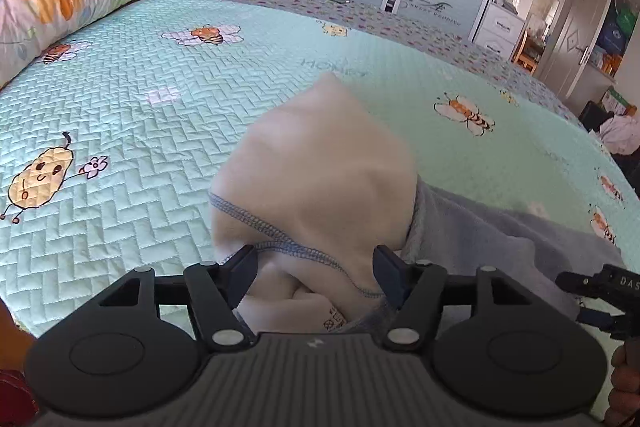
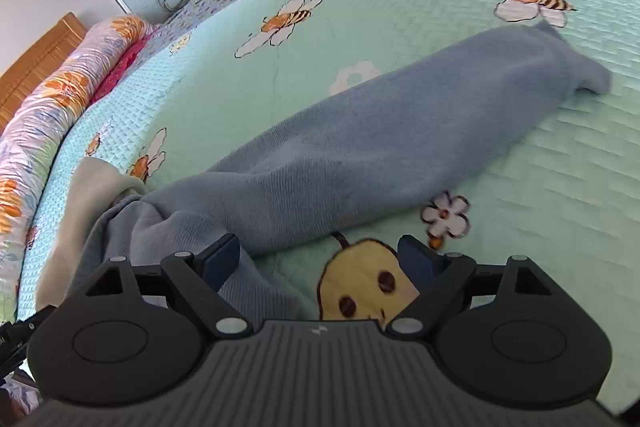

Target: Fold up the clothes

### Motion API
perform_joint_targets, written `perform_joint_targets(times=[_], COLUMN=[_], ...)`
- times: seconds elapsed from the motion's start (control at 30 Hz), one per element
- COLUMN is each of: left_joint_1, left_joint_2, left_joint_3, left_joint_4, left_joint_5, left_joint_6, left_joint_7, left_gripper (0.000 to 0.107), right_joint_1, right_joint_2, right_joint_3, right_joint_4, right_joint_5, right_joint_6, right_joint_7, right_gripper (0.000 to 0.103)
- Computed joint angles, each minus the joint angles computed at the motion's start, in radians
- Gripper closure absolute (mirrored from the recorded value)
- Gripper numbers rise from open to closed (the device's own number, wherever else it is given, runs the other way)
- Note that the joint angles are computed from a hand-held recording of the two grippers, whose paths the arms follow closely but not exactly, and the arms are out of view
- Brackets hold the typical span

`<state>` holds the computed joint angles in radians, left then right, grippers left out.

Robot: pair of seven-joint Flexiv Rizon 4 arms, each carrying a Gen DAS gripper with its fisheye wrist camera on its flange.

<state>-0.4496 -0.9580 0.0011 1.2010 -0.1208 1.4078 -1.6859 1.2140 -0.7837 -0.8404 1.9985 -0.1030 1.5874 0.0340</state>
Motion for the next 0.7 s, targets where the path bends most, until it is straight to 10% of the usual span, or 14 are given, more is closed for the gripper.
perform_joint_targets(times=[0.2,0.27,0.3,0.33,0.43,0.6,0.7], left_joint_1=[-0.033,-0.035,-0.026,-0.014,0.023,0.022,0.002], left_joint_2=[-0.128,-0.152,-0.159,-0.164,-0.18,-0.185,-0.146], left_joint_3=[0.059,0.063,0.042,0.015,-0.091,-0.162,-0.1], left_joint_4=[-0.208,-0.254,-0.277,-0.301,-0.357,-0.388,-0.333], left_joint_5=[0.02,0.046,0.052,0.044,0.003,-0.045,-0.063], left_joint_6=[-0.132,-0.116,-0.116,-0.125,-0.083,0.098,0.044], left_joint_7=[-0.039,-0.041,-0.015,0.006,0.087,0.193,0.179], left_gripper=[0.019,0.033,0.057,0.08,0.096,0.094,0.059], right_joint_1=[-0.143,-0.196,-0.23,-0.266,-0.29,-0.101,-0.086], right_joint_2=[-0.068,-0.07,-0.064,-0.058,-0.034,-0.09,-0.027], right_joint_3=[0.076,0.107,0.135,0.166,0.167,-0.086,-0.035], right_joint_4=[-0.169,-0.209,-0.23,-0.252,-0.257,-0.17,-0.124], right_joint_5=[-0.127,-0.182,-0.202,-0.222,-0.239,-0.067,-0.055], right_joint_6=[-0.12,-0.113,-0.102,-0.093,0.027,0.282,0.144], right_joint_7=[-0.031,-0.066,-0.082,-0.098,-0.105,-0.155,-0.182], right_gripper=[0.023,0.066,0.082,0.085,0.088,0.084,0.072])
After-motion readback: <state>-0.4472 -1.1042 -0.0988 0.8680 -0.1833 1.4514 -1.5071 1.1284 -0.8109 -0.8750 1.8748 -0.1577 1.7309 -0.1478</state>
